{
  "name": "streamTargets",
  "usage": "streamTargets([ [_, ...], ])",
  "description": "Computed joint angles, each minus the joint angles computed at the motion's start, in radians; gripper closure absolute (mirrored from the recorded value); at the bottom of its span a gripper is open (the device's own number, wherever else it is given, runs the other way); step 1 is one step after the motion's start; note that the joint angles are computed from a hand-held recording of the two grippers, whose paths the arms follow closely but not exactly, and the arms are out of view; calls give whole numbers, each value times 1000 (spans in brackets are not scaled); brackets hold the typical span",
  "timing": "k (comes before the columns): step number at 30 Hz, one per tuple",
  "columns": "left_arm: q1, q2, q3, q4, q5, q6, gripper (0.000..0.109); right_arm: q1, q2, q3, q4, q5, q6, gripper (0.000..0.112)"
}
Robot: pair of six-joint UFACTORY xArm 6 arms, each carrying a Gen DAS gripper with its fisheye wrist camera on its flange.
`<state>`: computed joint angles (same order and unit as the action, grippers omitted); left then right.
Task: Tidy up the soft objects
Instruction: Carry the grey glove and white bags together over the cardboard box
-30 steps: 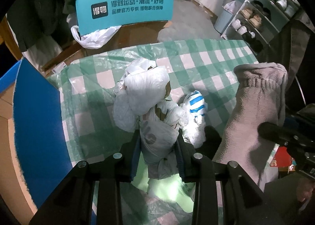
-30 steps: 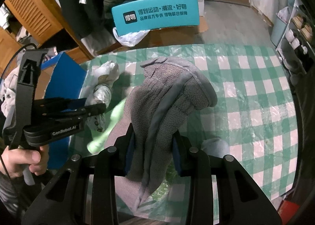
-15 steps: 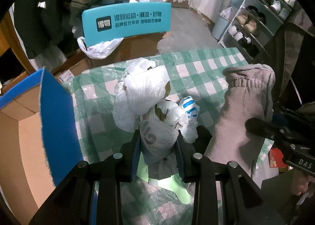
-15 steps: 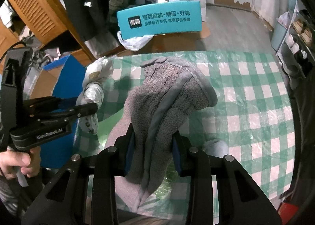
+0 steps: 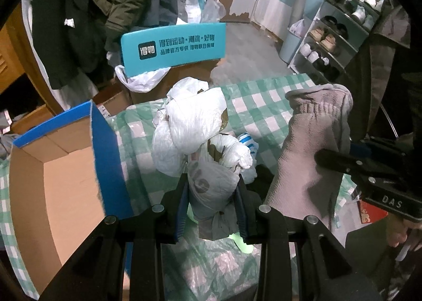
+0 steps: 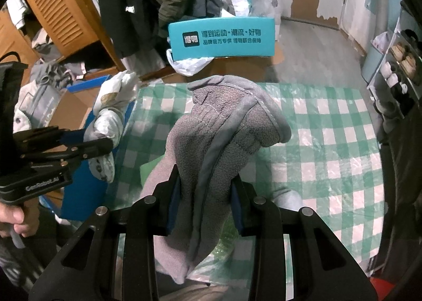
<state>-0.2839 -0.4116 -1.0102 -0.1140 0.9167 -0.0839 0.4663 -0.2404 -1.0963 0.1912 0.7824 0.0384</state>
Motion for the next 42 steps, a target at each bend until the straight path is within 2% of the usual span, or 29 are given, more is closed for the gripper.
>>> streamTargets([
  [21,103,-189,80,-6,48,57,77,99,28,-102,-23,15,33,80],
  [42,327,-290,128,-86,87,156,77,226,192,-341,-33,49,56,82],
])
